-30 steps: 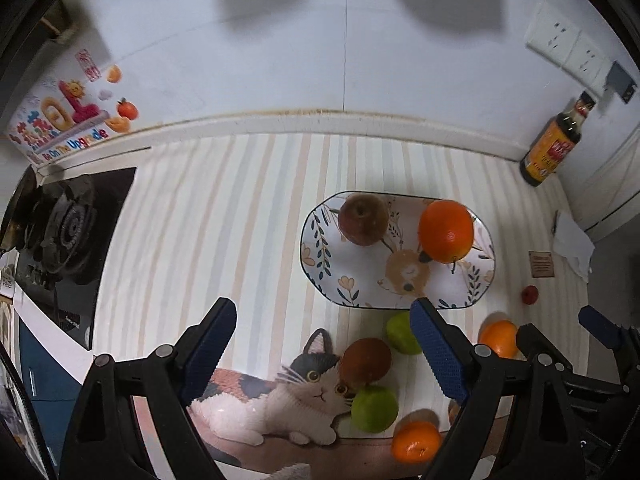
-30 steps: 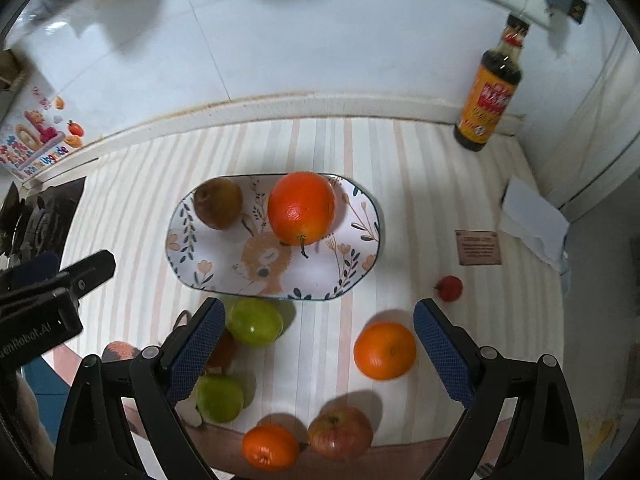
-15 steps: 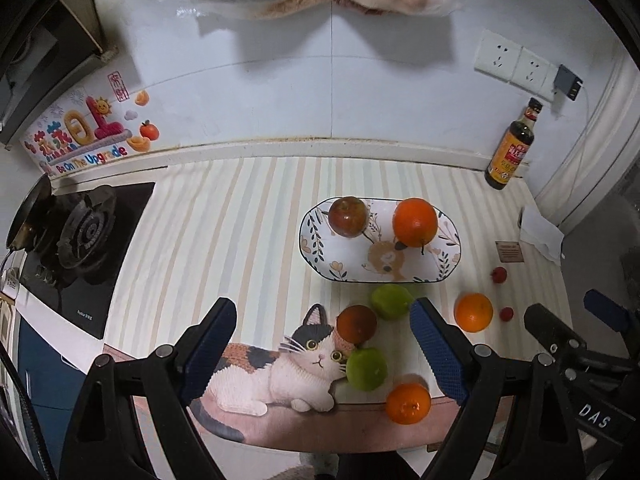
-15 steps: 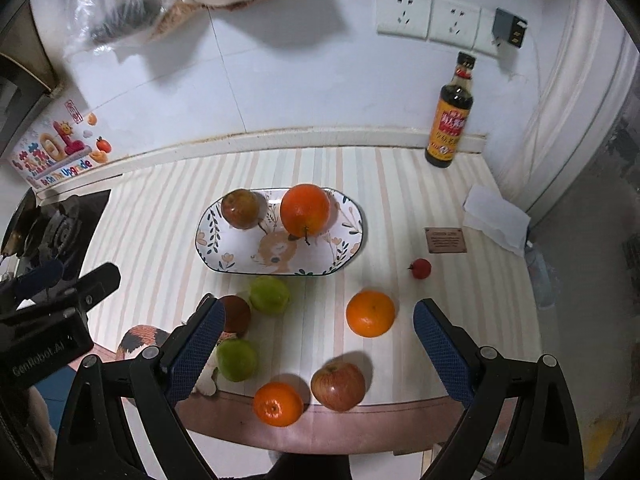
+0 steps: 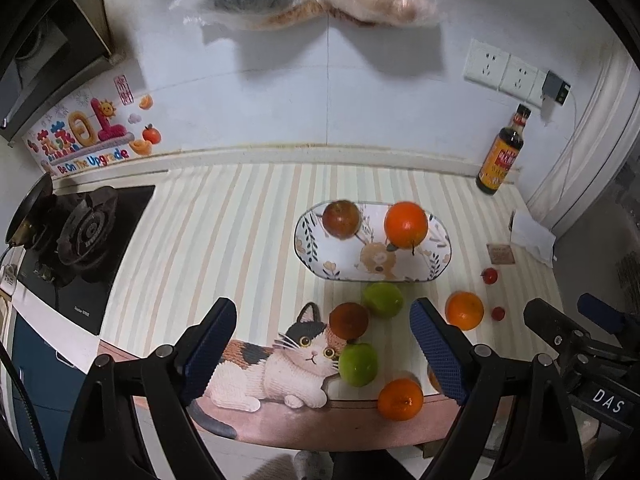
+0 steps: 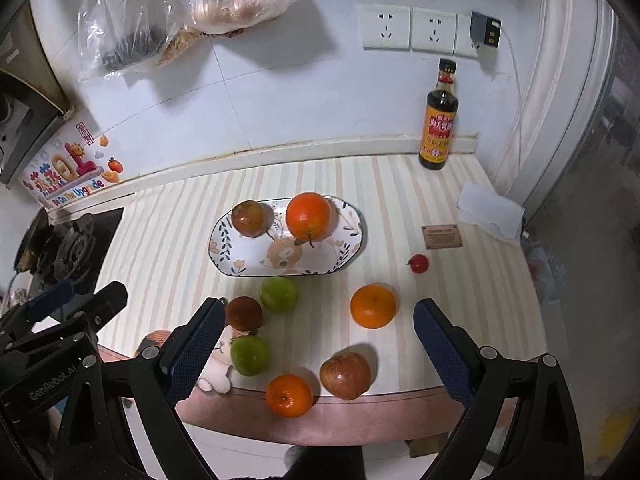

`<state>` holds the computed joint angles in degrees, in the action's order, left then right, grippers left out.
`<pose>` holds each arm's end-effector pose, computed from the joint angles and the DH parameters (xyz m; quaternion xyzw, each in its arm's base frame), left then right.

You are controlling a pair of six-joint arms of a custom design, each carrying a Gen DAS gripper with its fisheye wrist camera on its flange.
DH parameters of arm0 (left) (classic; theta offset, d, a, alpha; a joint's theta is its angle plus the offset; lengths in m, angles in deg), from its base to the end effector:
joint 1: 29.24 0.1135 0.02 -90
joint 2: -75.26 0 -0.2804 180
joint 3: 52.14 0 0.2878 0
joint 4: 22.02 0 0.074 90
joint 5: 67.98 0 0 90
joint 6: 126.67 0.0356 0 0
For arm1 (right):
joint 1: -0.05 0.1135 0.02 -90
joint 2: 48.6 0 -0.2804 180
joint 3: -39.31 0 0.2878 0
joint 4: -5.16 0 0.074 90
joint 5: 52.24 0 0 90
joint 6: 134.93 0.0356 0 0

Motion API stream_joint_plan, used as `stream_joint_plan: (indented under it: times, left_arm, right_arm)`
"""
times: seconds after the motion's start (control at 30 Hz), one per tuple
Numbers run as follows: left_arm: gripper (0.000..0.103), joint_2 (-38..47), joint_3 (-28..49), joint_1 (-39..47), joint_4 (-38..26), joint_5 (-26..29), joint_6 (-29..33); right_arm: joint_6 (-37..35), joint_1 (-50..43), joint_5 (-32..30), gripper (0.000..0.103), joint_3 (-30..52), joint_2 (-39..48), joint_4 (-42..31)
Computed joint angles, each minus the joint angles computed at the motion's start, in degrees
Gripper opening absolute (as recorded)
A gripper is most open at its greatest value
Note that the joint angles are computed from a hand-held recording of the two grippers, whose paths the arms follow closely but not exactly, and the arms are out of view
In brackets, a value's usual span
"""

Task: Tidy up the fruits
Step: 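Lift both open tools away from the plate, then grasp the red apple with the right tool while the left tool grasps a brown fruit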

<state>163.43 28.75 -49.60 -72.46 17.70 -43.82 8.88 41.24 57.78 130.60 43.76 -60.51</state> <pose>0.3338 -0.1210 0.2647 0.1000 0.9547 -0.0309 0.2784 0.2802 0.2290 0.2896 0.1408 0.9549 0.0313 0.2596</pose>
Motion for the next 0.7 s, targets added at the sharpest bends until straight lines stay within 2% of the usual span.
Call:
stream_joint_plan:
  times: [0.07, 0.23, 0.33, 0.57, 0.63, 0.67, 0.7]
  left_arm:
    - [0.103, 2.05, 0.58, 0.09, -0.32, 0.36, -0.05]
    - [0.103, 9.90, 2.04, 0.68, -1.39, 1.26, -0.67]
    - [0.103, 15.08, 3.00, 1.17, -2.40, 2.17, -1.00]
    - [0.103, 26.26, 8.49, 2.21, -5.89, 2.44, -1.13]
    - [0.103, 29.65, 11.57, 2.18, -7.41, 2.49, -1.14]
    - [0.103, 31.24, 13.27, 2.28, -8.13, 2.69, -1.04]
    - [0.103, 33.19, 15.21, 2.28, -8.90, 3.45, -0.93]
  right_arm:
    - [-0.41, -1.57, -2.82, 0.097, -1.40, 0.32, 1.10]
    - [-1.70, -6.24, -11.47, 0.098, -7.89, 2.44, 5.89]
    - [-1.92, -8.72, -17.95, 0.097, -13.09, 5.46, 11.17]
    - [-1.50, -11.65, -28.58, 0.097, -18.62, 16.89, 22.42]
    - [-2.04, -11.65, -30.34, 0.091, -18.31, 20.10, 23.63]
    - [-2.69, -11.53, -30.83, 0.079, -17.62, 21.86, 23.38]
    - [-2.92, -11.49, -31.50, 0.074, -17.92, 22.45, 24.52]
